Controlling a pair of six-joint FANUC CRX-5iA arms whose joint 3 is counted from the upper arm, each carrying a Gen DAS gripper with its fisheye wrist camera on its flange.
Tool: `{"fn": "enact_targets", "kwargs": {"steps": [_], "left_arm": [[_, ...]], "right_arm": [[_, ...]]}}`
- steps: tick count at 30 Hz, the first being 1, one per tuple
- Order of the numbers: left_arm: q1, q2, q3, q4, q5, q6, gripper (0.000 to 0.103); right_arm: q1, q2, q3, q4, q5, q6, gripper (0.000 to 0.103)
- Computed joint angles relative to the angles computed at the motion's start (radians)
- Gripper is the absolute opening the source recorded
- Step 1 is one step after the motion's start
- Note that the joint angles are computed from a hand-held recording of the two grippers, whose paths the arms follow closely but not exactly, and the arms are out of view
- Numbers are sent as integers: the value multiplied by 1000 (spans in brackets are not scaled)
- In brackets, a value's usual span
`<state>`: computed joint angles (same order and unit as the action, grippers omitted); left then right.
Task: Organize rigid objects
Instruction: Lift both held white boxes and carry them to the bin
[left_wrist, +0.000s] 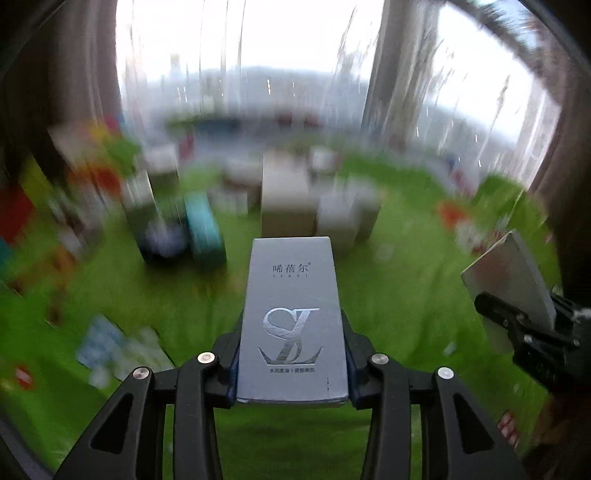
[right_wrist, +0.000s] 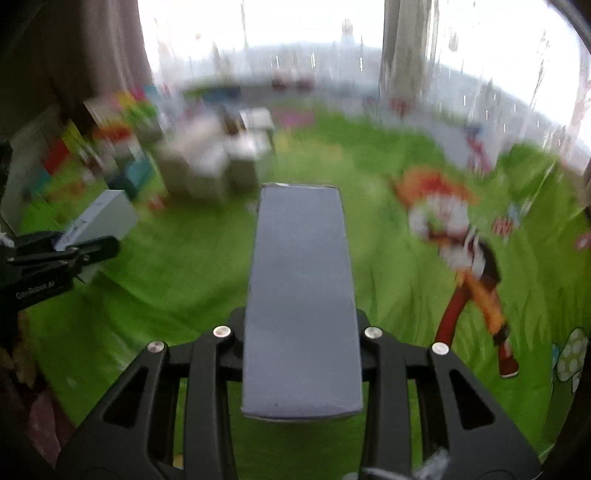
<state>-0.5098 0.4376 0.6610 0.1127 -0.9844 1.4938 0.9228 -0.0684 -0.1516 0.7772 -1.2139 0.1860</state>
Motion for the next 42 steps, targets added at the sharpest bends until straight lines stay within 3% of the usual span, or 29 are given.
{"fn": "enact_targets", "kwargs": {"steps": [3,7,9,12,18,25,31,37,42], "left_arm": [[-33,-123,-109,-78,213,48,43],[-61,-239,-207,-218,405,157,43],[-63,-279,-246,-246,461,186,43],[-64,-331,-301,-263,518,212,43],[-63,-385,-350,-324,571,268,43],[-49,-423,-382,-313,565,257,43],[-8,-472,-434,-292,540,269,43],[20,-548,-483,-391,528,376,43],[59,-607,-529,-412,505,409,43]], "right_arm": [[77,-33,-84,319,-50,-198,37],[138,-22,-126,657,-204,-307,38],[156,-11,-122,755,-267,-320,38],[172,-13,-116,801,-286,-332,38],[192,2,-87,827,-297,-304,38],[207,13,-70,827,-267,-284,38],[213,39,-40,833,-190,-252,38],[217,67,-13,858,-96,-228,38],[217,93,20,854,21,-196,38]]}}
